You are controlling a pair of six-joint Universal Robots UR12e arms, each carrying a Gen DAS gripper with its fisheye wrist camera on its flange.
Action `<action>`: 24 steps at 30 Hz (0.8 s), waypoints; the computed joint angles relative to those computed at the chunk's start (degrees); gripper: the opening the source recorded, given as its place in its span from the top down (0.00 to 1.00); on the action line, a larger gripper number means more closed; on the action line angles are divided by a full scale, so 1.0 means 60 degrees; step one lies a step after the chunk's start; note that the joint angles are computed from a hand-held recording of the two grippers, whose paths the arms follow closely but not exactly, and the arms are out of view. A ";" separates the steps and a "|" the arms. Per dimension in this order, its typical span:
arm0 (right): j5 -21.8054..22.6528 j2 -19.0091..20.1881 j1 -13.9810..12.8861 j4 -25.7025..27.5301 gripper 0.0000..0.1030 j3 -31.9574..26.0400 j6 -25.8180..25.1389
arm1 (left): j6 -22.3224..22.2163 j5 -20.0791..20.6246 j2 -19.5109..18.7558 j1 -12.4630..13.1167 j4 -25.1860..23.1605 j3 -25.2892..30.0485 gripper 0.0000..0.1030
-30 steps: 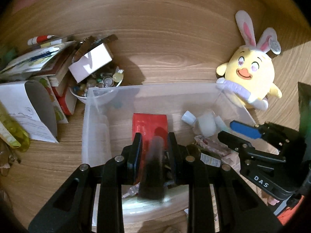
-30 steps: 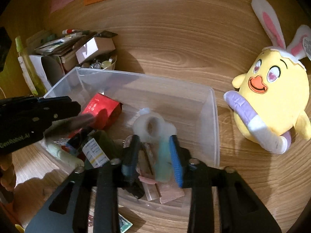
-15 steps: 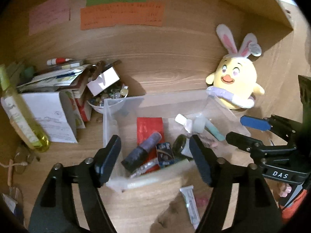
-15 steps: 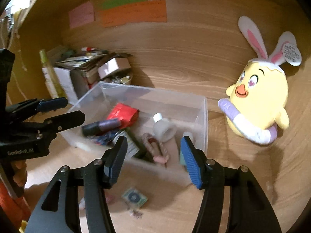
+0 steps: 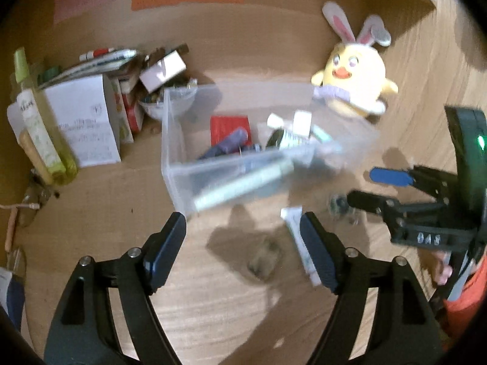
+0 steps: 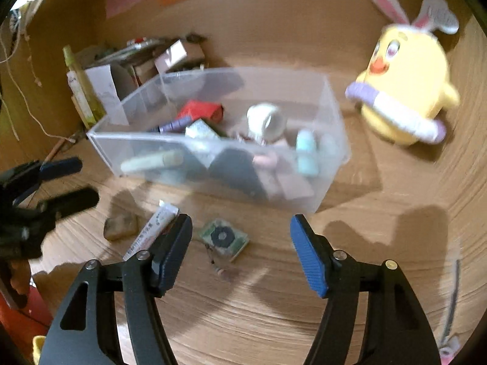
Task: Organize objects
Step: 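Grasp the wooden block with the left tool while the right tool grasps the green square board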
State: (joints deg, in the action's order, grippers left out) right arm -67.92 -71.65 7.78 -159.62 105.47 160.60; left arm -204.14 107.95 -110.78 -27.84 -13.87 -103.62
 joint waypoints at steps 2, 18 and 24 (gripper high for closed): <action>-0.0108 0.0082 0.0065 0.0219 0.39 -0.0076 -0.0028 | -0.0118 -0.0142 -0.0039 -0.0016 -0.0166 -0.0046 0.25; -0.0421 0.0201 0.0249 -0.0011 0.63 -0.0064 -0.0205 | 0.0059 -0.0714 -0.0286 -0.0012 -0.0851 0.0163 0.67; -0.0212 -0.0079 0.0020 -0.0519 0.63 0.0240 -0.0068 | 0.0063 -0.0557 -0.0261 -0.0055 -0.0754 0.0113 0.74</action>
State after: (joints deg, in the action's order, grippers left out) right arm -69.19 -72.13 7.90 -162.73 106.90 160.19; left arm -203.76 104.61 -112.35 -28.16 -18.40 -102.94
